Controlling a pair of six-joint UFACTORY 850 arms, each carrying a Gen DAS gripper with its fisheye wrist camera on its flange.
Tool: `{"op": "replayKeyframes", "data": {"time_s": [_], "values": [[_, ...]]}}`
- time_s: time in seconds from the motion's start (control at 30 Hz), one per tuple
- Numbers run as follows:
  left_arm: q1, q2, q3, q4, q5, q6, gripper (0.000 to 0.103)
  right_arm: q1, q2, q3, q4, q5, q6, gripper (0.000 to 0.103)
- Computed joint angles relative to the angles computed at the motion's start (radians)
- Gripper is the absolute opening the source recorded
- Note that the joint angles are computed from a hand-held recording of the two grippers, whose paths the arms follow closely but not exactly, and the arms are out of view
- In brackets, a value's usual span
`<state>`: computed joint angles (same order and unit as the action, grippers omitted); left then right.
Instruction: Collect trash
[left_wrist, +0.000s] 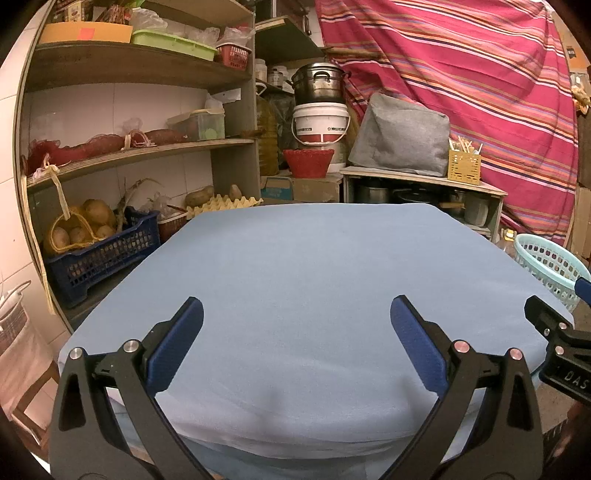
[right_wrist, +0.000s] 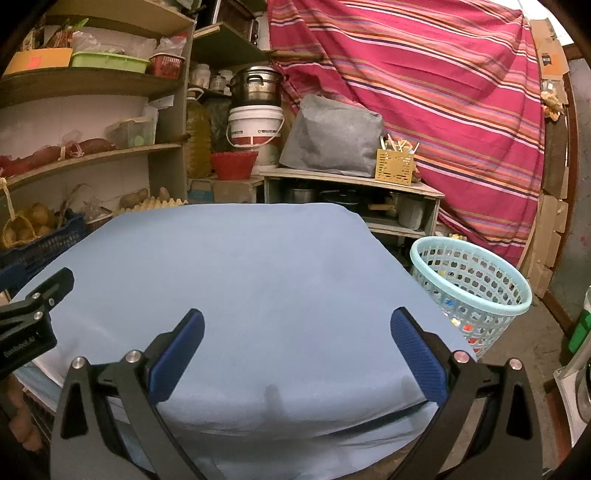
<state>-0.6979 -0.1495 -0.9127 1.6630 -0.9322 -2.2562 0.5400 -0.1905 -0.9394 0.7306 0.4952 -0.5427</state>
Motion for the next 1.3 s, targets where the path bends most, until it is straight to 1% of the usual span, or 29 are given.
{"op": "replayKeyframes", "data": {"time_s": [0.27,0.83,1.3], "values": [[-0.005,-0.003,-0.001,0.008,-0.012,0.005,0.098,-0.002,0.001,0.001,-0.005,-0.001,0.002,0.098],[-0.006,-0.001,0.000,0.009,-0.013,0.001,0.098,-0.015,-0.001,0.005,-0.030,0.002,0.020,0.098],[-0.022,-0.005,-0.006,0.006,-0.036,0.008,0.098,-0.020,0.000,0.006,-0.038,0.001,0.025,0.098]]}}
